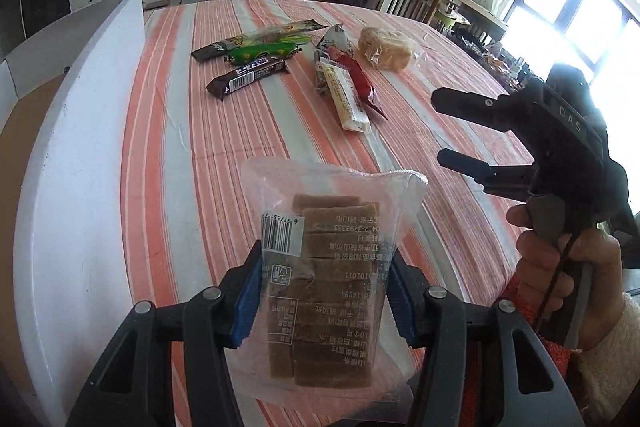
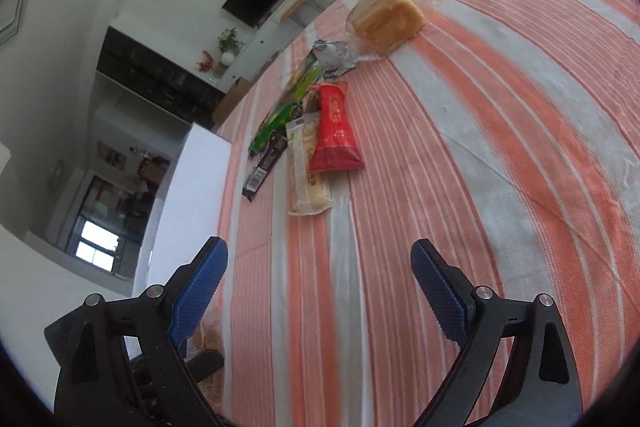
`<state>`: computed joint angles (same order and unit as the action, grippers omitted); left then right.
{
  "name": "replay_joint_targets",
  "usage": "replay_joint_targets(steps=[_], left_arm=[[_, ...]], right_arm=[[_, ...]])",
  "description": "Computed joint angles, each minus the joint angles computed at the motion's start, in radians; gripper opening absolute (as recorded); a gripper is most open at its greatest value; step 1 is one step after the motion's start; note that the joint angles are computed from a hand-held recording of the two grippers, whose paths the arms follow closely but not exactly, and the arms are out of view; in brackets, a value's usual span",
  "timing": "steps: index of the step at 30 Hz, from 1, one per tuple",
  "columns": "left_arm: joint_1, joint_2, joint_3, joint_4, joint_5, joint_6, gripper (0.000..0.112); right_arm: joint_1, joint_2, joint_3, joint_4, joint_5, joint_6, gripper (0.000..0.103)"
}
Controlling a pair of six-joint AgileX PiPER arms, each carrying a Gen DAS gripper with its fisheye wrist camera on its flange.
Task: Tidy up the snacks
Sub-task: 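Carry the biscuit bag into the box with left tool while right tool grasps the cream bar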
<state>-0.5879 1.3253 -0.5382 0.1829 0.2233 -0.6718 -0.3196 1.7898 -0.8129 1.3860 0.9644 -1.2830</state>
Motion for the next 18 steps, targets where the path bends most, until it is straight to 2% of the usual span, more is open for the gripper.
replay_joint_targets(steps=[2, 6, 9, 10, 12, 13, 16, 18], left_arm=[[-0.004, -0.004, 0.007, -0.005, -0.003, -0.005, 0.054], [-0.007, -0.034, 0.025, -0.055, 0.001, 0.031, 0.054], [-0.017, -0.064, 0.035, -0.021, 0.019, -0.001, 0.054], [-0.014, -0.069, 0.038, -0.023, 0.017, 0.004, 0.054], [-0.002, -0.080, 0.042, -0.064, 0.019, 0.049, 0.054], [0.003, -0.080, 0.044, -0.077, 0.015, 0.064, 0.054], [0.008, -0.086, 0.043, -0.099, 0.009, 0.087, 0.054], [-0.006, -0.106, 0.042, -0.067, 0.018, 0.046, 0.054]], right_arm=[[0.097, 0.074, -0.127, -0.056, 0.026, 0.097, 0.094], [0.219, 0.228, -0.399, -0.219, -0.058, 0.411, 0.093], [0.231, 0.232, -0.447, -0.226, -0.215, 0.518, 0.093], [0.225, 0.235, -0.455, -0.217, -0.215, 0.536, 0.093], [0.219, 0.241, -0.471, -0.225, -0.130, 0.555, 0.093], [0.235, 0.230, -0.470, -0.273, -0.115, 0.581, 0.093], [0.337, 0.209, -0.486, -0.518, -0.188, 0.762, 0.093], [0.403, 0.201, -0.501, -0.652, -0.305, 0.856, 0.092]])
